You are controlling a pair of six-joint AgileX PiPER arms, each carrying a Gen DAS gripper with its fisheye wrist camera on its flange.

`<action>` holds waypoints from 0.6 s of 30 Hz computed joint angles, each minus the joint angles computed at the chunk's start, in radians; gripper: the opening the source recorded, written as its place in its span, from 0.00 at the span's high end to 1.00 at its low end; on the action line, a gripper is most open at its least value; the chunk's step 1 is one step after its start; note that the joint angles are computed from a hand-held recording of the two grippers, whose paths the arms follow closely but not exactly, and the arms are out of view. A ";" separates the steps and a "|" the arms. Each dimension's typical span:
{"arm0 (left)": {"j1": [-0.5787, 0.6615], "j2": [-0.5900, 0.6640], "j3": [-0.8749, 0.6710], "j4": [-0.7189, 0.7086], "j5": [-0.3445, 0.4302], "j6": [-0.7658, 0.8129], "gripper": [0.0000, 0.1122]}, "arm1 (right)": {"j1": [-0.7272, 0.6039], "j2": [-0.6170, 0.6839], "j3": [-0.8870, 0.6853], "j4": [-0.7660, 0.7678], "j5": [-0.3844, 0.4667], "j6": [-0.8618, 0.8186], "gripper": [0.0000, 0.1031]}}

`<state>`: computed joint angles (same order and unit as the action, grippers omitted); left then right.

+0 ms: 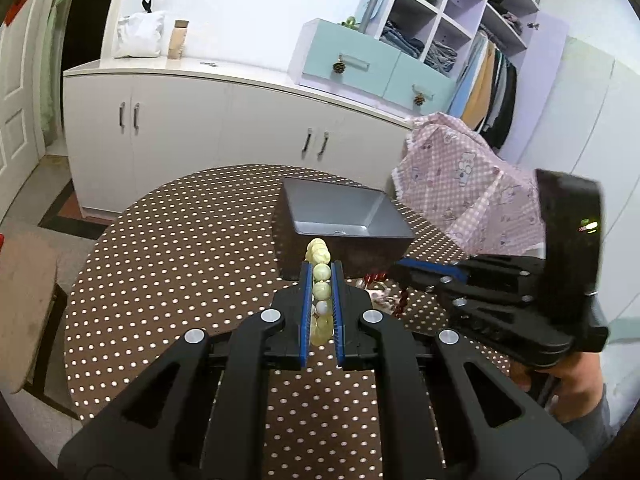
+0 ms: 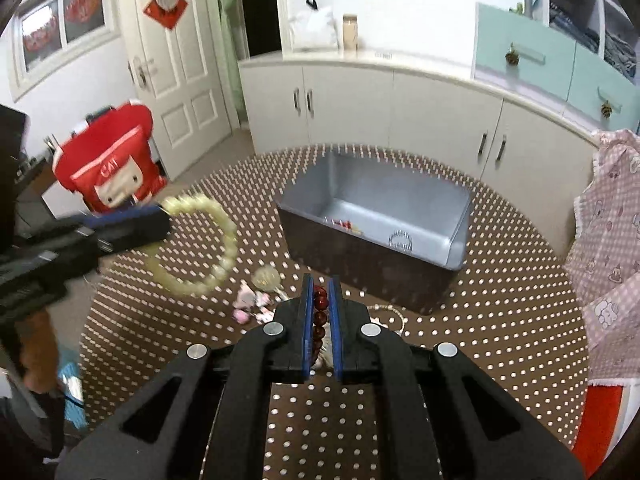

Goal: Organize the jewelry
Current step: 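Carry both bracelets over the grey box and open both grippers inside it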

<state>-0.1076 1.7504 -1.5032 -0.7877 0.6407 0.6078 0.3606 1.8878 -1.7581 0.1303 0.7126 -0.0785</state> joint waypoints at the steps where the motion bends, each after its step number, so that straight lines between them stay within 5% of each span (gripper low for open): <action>1: -0.001 0.002 -0.006 -0.004 0.005 0.003 0.92 | 0.000 -0.017 0.007 -0.004 -0.004 0.008 0.94; 18: -0.066 0.252 -0.526 0.091 0.179 -0.185 0.92 | -0.043 0.011 -0.128 -0.144 -0.104 0.173 0.94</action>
<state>-0.1734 2.0025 -2.0295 -0.6965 0.8193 0.4223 0.3174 1.8988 -1.8859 -0.0136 0.6081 0.0941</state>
